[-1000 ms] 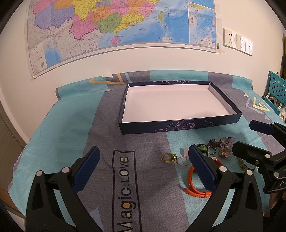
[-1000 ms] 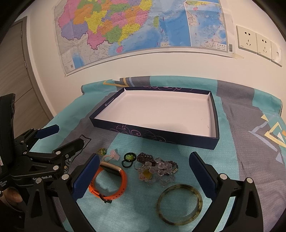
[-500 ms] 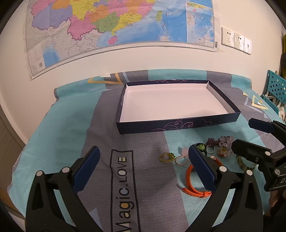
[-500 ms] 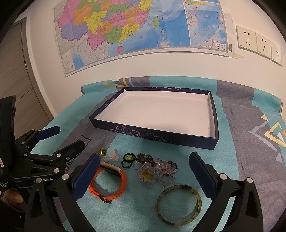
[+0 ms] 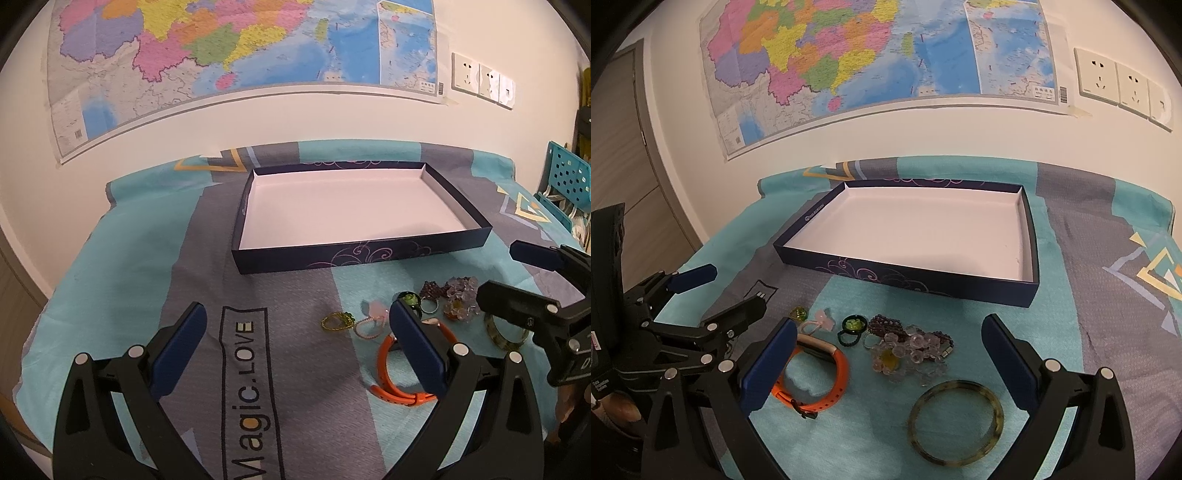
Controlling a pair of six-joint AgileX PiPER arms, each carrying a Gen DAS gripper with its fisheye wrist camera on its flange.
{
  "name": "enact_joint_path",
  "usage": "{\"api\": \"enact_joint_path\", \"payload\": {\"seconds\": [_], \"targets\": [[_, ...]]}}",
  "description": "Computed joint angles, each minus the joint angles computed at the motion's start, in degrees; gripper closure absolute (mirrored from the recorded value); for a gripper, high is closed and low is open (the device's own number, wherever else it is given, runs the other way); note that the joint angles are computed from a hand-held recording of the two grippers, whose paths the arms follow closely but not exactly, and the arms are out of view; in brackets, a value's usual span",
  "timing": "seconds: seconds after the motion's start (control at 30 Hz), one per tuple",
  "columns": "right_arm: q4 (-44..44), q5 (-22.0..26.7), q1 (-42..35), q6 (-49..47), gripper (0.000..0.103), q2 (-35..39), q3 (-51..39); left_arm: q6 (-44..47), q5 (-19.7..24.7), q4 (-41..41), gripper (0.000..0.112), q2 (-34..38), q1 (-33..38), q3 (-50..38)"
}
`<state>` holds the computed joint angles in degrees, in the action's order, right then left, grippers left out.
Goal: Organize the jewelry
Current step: 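Grasp the tortoiseshell bangle with the right tool while the left tool grasps the orange watch band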
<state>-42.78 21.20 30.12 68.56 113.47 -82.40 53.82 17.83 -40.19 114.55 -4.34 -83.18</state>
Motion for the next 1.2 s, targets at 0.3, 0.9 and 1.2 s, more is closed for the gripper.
{"api": "enact_joint_path", "payload": {"seconds": [0.3, 0.9, 1.2], "targets": [[4.0, -1.6, -2.8, -2.9, 0.006, -2.5, 4.8, 2.8, 3.8, -1.8, 0.015, 1.0, 0.7, -1.3], [28.7, -3.0, -7.3, -29.1, 0.053, -5.7, 13.1, 16.1, 14.7, -9.5, 0.017, 2.0, 2.0, -1.5], [28.5, 0.0, -6.9, -31.2, 0.082, -4.4, 10.7, 13.8, 24.6, -6.1, 0.049, 5.6, 1.7, -6.4]]}}
